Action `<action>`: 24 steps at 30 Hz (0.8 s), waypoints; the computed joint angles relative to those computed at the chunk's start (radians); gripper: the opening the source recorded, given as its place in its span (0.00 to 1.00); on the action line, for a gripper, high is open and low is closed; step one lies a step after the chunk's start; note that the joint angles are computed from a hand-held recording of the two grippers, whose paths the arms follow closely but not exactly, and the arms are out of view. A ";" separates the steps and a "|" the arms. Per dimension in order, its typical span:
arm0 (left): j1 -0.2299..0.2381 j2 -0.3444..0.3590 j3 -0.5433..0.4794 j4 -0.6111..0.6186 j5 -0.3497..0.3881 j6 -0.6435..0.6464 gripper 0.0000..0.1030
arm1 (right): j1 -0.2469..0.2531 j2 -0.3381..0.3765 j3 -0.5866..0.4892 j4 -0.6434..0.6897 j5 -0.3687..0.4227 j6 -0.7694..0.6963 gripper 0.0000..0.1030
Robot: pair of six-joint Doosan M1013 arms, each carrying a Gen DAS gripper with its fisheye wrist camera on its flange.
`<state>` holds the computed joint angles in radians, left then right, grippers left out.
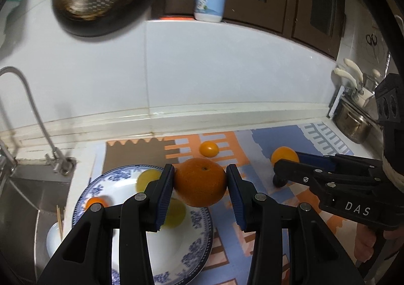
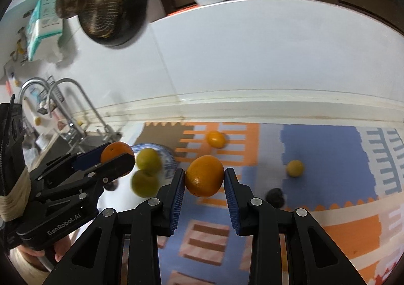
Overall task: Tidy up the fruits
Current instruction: 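Carry both oranges onto the blue-and-white plate and open both tools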
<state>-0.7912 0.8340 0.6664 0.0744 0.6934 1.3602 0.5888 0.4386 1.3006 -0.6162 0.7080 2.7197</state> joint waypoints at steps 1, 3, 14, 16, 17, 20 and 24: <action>0.001 -0.010 0.017 0.009 -0.010 -0.011 0.40 | 0.001 0.001 -0.002 0.005 -0.008 -0.008 0.32; 0.003 -0.031 0.053 0.033 -0.030 -0.038 0.40 | 0.006 0.005 -0.013 0.009 -0.020 -0.023 0.32; 0.016 -0.114 0.196 0.200 -0.073 -0.192 0.40 | 0.028 0.055 -0.089 0.110 -0.065 -0.198 0.32; 0.018 -0.126 0.217 0.229 -0.077 -0.224 0.40 | 0.030 0.067 -0.102 0.146 -0.071 -0.243 0.32; 0.018 -0.130 0.225 0.243 -0.075 -0.242 0.40 | 0.031 0.072 -0.108 0.161 -0.073 -0.261 0.32; 0.022 -0.142 0.251 0.273 -0.074 -0.282 0.40 | 0.034 0.088 -0.126 0.205 -0.073 -0.319 0.32; 0.028 -0.152 0.277 0.265 -0.067 -0.297 0.40 | 0.036 0.110 -0.149 0.282 -0.071 -0.406 0.32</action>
<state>-0.7636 0.6824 0.9434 0.3399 0.6263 1.0629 0.6246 0.5485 1.1517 -0.3341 0.6369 2.3135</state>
